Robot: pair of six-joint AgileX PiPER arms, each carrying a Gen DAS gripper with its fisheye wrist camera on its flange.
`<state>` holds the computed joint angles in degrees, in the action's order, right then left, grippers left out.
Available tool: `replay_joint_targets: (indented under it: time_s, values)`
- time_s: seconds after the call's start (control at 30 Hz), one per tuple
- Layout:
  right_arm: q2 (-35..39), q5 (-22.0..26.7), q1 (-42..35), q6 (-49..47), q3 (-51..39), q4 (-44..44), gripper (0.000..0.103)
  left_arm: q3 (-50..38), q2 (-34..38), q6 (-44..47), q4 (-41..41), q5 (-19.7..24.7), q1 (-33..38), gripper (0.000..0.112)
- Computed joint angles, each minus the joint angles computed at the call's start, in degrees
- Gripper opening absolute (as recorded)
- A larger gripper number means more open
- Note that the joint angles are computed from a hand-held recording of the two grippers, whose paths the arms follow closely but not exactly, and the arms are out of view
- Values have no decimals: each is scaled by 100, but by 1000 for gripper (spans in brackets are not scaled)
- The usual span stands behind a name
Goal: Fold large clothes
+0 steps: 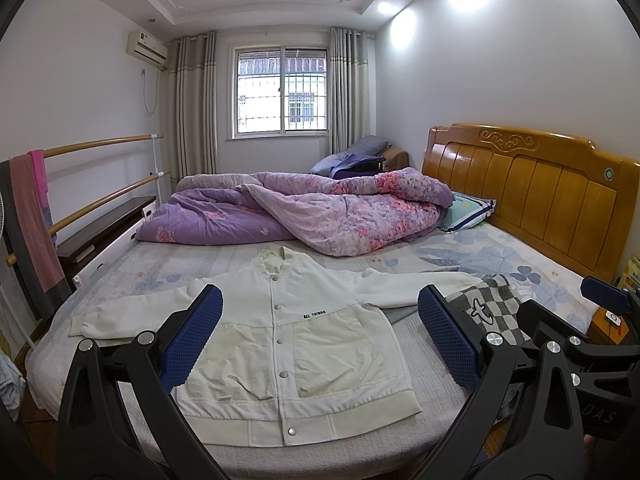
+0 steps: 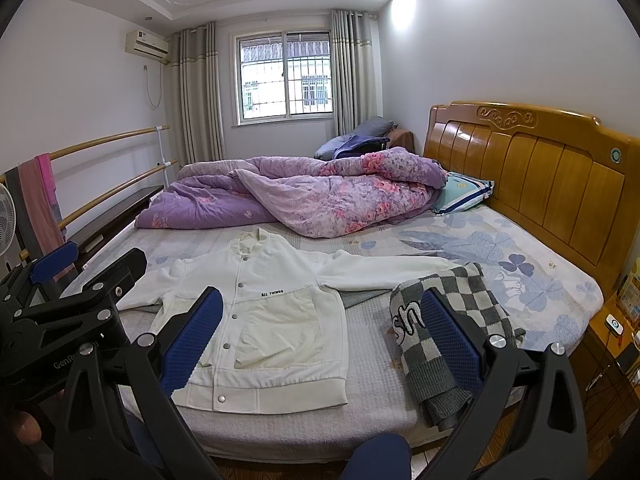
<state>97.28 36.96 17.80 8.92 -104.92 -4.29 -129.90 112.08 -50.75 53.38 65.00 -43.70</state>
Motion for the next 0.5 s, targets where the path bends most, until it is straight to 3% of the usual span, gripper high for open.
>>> replay_joint_targets:
  time_s: [0.13, 0.5]
  values:
    - [277, 177, 15, 8, -393, -6, 95, 409, -229, -14, -142, -223, 228, 98]
    - [1258, 718, 165, 49, -1510, -65, 95, 430, 170, 107, -658, -625, 871, 98]
